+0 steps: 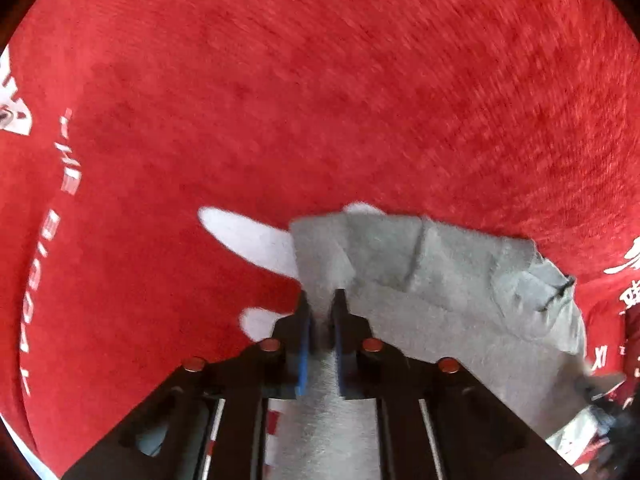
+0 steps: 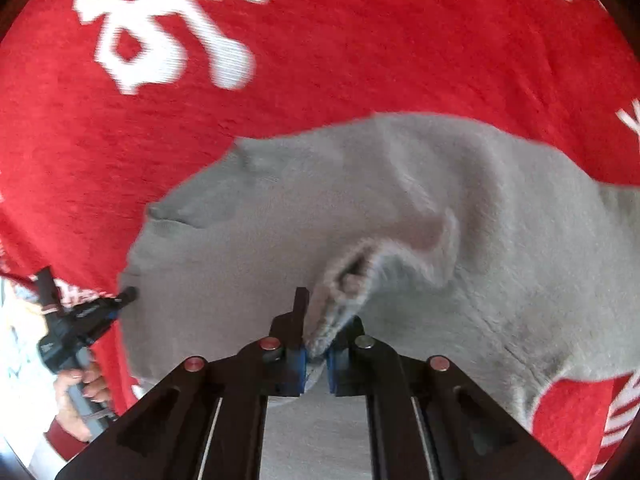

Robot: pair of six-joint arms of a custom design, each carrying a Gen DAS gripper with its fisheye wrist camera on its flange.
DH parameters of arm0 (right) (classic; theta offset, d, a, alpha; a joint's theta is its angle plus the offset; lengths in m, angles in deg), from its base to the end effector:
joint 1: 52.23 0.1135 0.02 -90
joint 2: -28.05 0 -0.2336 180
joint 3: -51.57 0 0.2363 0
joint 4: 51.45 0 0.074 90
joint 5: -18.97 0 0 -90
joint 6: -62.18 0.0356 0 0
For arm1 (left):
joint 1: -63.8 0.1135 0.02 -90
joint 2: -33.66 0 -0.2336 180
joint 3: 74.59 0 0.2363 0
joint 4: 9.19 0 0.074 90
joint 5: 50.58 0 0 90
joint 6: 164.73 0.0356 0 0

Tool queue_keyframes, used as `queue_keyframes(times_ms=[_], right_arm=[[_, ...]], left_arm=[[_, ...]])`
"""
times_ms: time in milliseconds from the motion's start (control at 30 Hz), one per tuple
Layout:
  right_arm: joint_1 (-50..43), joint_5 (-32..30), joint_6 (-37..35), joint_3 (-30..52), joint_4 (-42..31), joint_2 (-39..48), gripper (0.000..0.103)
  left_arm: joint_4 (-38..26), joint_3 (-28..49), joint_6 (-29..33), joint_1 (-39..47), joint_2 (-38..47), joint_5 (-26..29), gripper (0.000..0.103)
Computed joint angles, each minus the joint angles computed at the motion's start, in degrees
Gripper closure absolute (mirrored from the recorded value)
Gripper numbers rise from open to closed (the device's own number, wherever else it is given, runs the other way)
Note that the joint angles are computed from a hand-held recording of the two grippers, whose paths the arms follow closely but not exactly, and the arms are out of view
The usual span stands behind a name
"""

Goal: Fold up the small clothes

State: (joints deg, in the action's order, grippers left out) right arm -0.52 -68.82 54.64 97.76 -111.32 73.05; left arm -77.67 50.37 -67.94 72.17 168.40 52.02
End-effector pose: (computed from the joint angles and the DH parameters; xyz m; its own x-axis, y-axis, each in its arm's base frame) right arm 0.0928 0.1153 0.1900 -0.8347 0.5414 -0.1009 0.4235 0.7480 0.5110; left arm 0.4359 0.0563 0.1328 -0.9735 -0.0266 -0.2273 0.0171 0.9820 -0.1880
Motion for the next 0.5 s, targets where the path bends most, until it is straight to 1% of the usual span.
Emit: queue_keyframes(times_ms=[33, 100, 133, 200, 267, 300, 333, 367, 400, 433, 500], right_arm=[[-1.48, 0.09, -3.49, 1.65, 1.01, 0.73, 0.095], [-2.10, 0.55, -6.26, 3.07, 2.00, 2.51, 0.095], [-3.41, -0.23, -7.35, 3.13, 2.36, 3.74, 0.095], [-4.91, -2.54, -5.70, -0.68, 3.64, 3.05, 0.095], [-4.79, -4.12, -2.86, -4.84, 3.98, 1.22, 0.095], [-4.14, -4.45, -1.13, -6.49, 3.61, -0.32, 0.090], [-2.79, -3.76, 1.19, -8.02, 2.67, -3.11, 0.091], [-1.16, -2.25, 3.49, -8.67, 1.48, -5.72, 0.091], [-0.61, -1.85, 4.14, -8.39, 1.09, -5.44, 0.084], [0.39, -1.40, 4.71, -7.49, -0.80, -5.89, 0.081], [1.70, -1.04, 4.75, -5.44, -5.16, -7.00, 0.060]], left_arm=[[-0.69, 1.83, 0.39, 0.61, 1.07, 0.08, 0.093], [-0.98, 2.78, 1.34, 1.93, 2.27, -0.19, 0.093], [-0.64, 2.43, 1.79, 2.36, 2.23, -0.19, 0.093], [0.45, 0.81, 2.17, 2.94, 1.20, 0.60, 0.093], [0.81, -0.76, 2.24, 3.20, -0.39, -0.05, 0.092], [0.32, -0.62, 2.76, 3.31, -0.75, -0.77, 0.084], [1.08, -2.50, 3.65, 2.59, -2.66, -4.41, 0.063], [1.40, -3.15, 4.62, 2.46, -3.69, -6.70, 0.049], [3.83, -6.66, 5.58, 1.87, -6.44, -9.44, 0.032], [7.08, -11.37, 6.99, 1.40, -10.17, -10.99, 0.030], [7.86, -15.85, 8.87, 0.61, -14.43, -11.54, 0.030]])
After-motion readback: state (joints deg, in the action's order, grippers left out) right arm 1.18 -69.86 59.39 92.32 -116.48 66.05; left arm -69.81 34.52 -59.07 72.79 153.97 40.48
